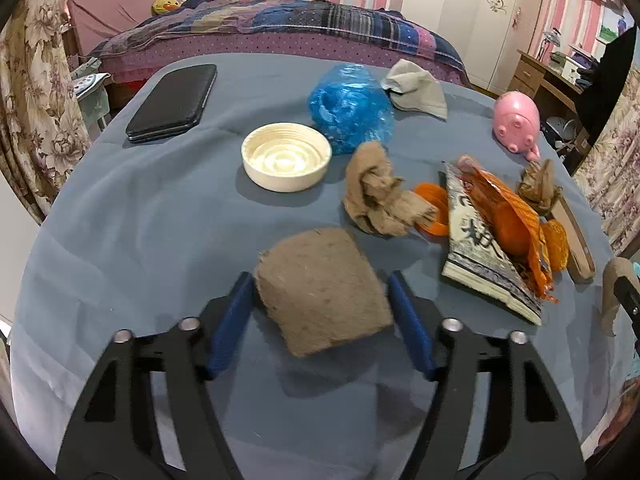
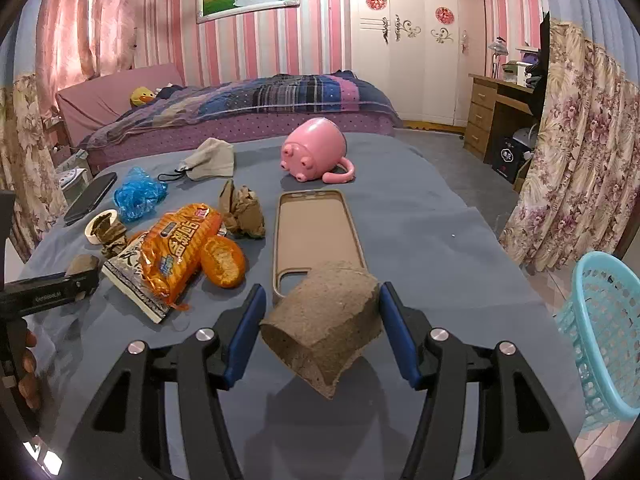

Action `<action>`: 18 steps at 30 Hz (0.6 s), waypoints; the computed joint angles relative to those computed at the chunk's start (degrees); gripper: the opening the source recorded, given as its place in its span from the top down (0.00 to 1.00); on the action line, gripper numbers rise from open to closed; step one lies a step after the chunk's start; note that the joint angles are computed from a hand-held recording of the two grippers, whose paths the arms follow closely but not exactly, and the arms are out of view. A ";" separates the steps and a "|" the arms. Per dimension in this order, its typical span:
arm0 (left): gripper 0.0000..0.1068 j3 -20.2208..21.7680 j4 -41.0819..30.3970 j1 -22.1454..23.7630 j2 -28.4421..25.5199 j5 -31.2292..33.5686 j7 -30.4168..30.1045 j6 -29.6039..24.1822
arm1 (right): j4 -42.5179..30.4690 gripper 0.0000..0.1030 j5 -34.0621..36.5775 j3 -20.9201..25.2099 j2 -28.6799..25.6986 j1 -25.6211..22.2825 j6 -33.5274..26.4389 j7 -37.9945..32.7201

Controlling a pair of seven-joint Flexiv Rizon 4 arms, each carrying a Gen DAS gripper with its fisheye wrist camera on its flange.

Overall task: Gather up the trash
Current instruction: 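Grasp a brown cardboard tube with the left tool while the right tool grasps another tube, then carry the tubes over the blue basket and open both tools to drop them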

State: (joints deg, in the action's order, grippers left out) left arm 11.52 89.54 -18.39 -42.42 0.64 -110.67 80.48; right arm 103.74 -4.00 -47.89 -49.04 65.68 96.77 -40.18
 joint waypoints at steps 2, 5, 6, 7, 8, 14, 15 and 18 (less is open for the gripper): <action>0.44 2.77 -0.91 -2.37 -0.36 1.08 -1.60 -1.23 | 0.01 0.43 -0.15 0.21 0.06 -0.15 0.34 -0.40; 0.47 4.26 -1.52 -3.55 -0.23 2.72 -3.37 -2.28 | 0.34 0.43 0.14 0.07 -0.02 0.06 0.80 -0.96; 0.49 4.46 -1.44 -3.69 0.05 3.22 -3.88 -2.41 | 0.53 0.43 0.40 -0.03 0.02 0.18 0.94 -1.09; 0.50 4.52 -1.38 -3.71 0.26 3.65 -4.37 -2.40 | 0.68 0.43 0.70 0.26 0.21 -0.06 1.26 -1.21; 0.51 4.72 -1.29 -3.86 0.51 4.07 -5.03 -2.34 | 0.83 0.43 1.05 0.59 0.45 -0.32 1.61 -1.37; 0.52 9.76 -1.79 -7.98 1.18 8.48 -10.95 -1.12 | 1.53 0.43 3.08 0.91 1.09 -0.60 3.22 -3.30; 0.52 10.57 -1.93 -8.70 1.31 9.21 -12.19 -0.91 | 1.77 0.43 3.37 0.74 1.29 -0.47 3.40 -3.73; 0.52 12.60 -1.85 -10.54 1.88 11.12 -16.06 0.50 | 2.76 0.43 4.95 -0.66 1.55 0.53 4.66 -4.87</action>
